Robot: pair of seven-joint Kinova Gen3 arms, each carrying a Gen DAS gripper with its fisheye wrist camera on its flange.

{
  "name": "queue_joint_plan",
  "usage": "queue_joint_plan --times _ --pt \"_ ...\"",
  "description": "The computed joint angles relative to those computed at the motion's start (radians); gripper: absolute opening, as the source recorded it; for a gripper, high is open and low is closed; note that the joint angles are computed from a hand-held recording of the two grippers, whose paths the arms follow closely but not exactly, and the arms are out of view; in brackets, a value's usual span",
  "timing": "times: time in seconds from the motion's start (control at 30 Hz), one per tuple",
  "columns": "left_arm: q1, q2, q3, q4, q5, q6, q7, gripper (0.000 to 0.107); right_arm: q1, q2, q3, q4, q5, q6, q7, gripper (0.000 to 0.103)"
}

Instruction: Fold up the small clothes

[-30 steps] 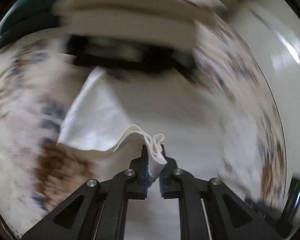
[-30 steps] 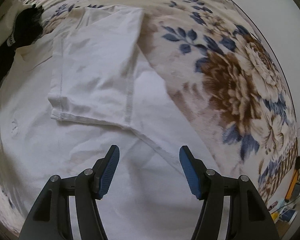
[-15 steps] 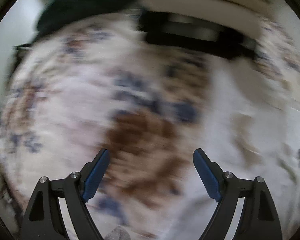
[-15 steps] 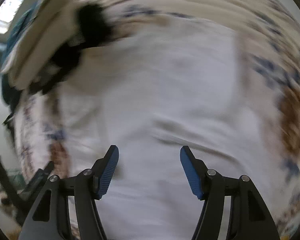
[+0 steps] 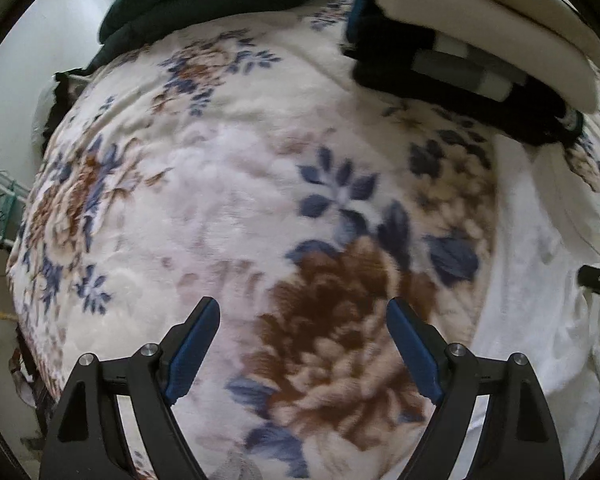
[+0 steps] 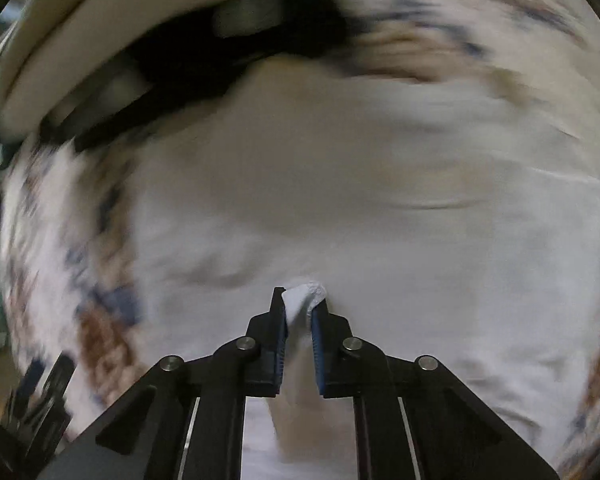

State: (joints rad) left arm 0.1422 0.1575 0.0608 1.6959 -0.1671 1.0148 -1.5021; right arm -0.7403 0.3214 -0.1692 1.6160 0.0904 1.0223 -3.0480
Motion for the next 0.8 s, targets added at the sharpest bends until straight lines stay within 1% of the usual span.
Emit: queue_joint_plan --times 0.03,0.07,0.1,0.13,0.17,0.2,0.27,0.33,0.37,0.43,0.5,0.57,0.6,0.63,0.7,0.73,0.8 --pt "-0.005 -0.001 0.007 0.004 0.027 0.001 -0.025 0.085 -0.003 -0.027 0.018 0.035 -0.006 0.013 -0.033 0.013" --pt "-0.005 -0.002 0.012 0.006 0.043 0.004 -0.039 0.085 0.011 -0.051 0.018 0.068 -0.022 0.01 -0.05 0.018" --pt "-0.003 -0.003 0.016 0.009 0.056 0.008 -0.05 0.085 0.041 -0.072 -0.001 0.102 -0.043 -0.009 -0.051 0.034" --pt "0.0 -0.004 0.022 0.014 0.072 0.005 -0.064 0.085 0.058 -0.098 -0.005 0.143 -0.075 -0.043 -0.037 0.043" --pt "0.008 0.0 0.027 0.012 0.075 0.003 -0.066 0.085 0.065 -0.127 -0.007 0.184 -0.098 -0.083 -0.039 0.056" --pt "0.016 0.005 0.03 0.009 0.075 0.004 -0.067 0.085 0.071 -0.156 -0.019 0.219 -0.108 -0.124 -0.057 0.058" --pt "0.039 0.017 0.039 0.002 0.071 0.001 -0.063 0.085 0.08 -0.195 -0.043 0.271 -0.145 -0.205 -0.07 0.058" --pt "0.062 0.03 0.045 -0.002 0.063 -0.009 -0.053 0.085 0.072 -0.204 -0.064 0.299 -0.16 -0.249 -0.097 0.058" --pt "0.075 0.037 0.047 -0.002 0.053 -0.016 -0.046 0.085 0.058 -0.189 -0.067 0.295 -0.165 -0.246 -0.096 0.058" --pt "0.096 0.057 0.052 -0.001 0.038 -0.031 -0.044 0.085 0.062 -0.128 -0.094 0.259 -0.186 -0.192 -0.063 0.058" --pt "0.124 0.091 0.058 0.014 0.022 -0.052 -0.042 0.085 0.027 -0.091 -0.085 0.238 -0.177 -0.144 -0.074 0.058" --pt "0.168 0.12 0.052 0.03 -0.02 -0.066 -0.041 0.085 0.012 -0.106 -0.074 0.241 -0.175 -0.144 -0.1 0.058" --pt "0.178 0.12 0.05 0.036 -0.032 -0.078 -0.043 0.085 0.014 -0.126 -0.07 0.246 -0.179 -0.138 -0.11 0.058" --pt "0.169 0.109 0.056 0.036 -0.028 -0.088 -0.045 0.085 0.015 -0.163 -0.066 0.259 -0.173 -0.122 -0.127 0.059" --pt "0.151 0.083 0.054 0.023 0.006 -0.086 -0.065 0.085 0.021 -0.244 -0.068 0.273 -0.135 -0.059 -0.171 0.075" --pt "0.131 0.057 0.053 0.01 0.037 -0.076 -0.085 0.085 0.024 -0.277 -0.076 0.267 -0.108 -0.018 -0.2 0.077" --pt "0.113 0.016 0.051 -0.008 0.068 -0.056 -0.097 0.085 0.048 -0.351 -0.093 0.263 -0.097 0.058 -0.212 0.087"
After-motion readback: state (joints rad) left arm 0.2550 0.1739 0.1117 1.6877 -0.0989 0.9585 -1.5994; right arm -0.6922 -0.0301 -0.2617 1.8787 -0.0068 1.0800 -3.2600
